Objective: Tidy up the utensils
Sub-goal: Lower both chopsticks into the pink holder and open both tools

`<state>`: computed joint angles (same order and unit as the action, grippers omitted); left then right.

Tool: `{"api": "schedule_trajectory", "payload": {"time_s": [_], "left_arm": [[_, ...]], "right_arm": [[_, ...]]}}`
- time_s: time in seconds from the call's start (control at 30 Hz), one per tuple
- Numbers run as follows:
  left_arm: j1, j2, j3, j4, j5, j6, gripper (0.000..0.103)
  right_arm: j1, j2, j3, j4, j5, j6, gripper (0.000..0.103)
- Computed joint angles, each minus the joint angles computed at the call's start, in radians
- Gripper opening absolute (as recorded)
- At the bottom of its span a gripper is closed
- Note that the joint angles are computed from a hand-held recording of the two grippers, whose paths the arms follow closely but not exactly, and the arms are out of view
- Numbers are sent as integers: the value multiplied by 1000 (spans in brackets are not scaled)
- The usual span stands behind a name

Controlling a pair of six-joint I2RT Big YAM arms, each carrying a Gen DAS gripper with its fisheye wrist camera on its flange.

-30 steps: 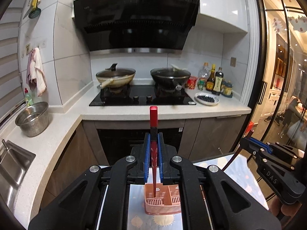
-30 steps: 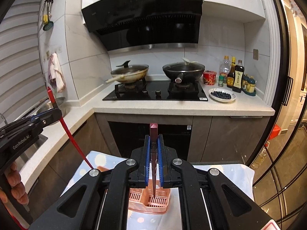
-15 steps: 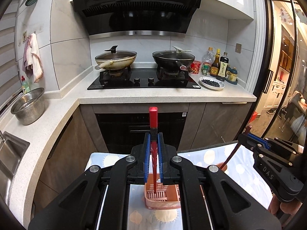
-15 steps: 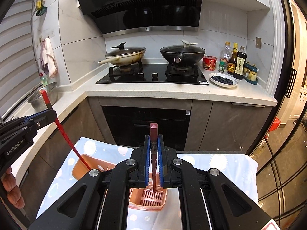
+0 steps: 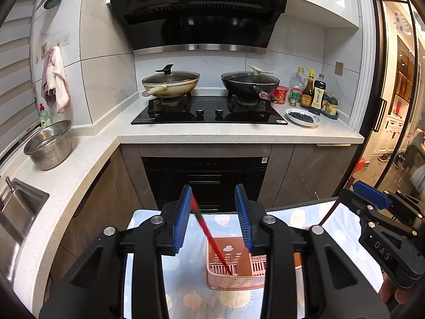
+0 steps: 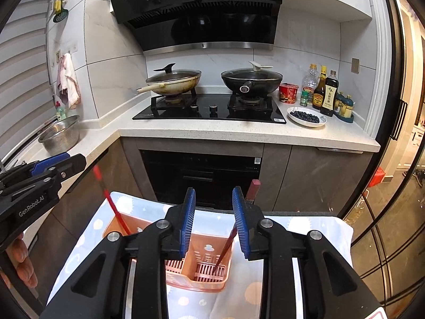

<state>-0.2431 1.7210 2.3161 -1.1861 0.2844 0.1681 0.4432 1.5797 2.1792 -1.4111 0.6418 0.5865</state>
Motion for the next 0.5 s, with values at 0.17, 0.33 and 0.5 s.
{"api": "schedule_trajectory", "payload": {"time_s": [0.17, 0.33, 0.5], "left_arm": [[9, -24, -28, 7, 6, 1, 34], [20, -70, -83, 21, 16, 13, 34], [37, -141, -166, 42, 36, 21, 34]], "right_arm": [[24, -8, 0, -12, 17, 10, 29], [58, -40, -32, -24, 39, 39, 29], [108, -82, -78, -48, 66, 86, 29]]}}
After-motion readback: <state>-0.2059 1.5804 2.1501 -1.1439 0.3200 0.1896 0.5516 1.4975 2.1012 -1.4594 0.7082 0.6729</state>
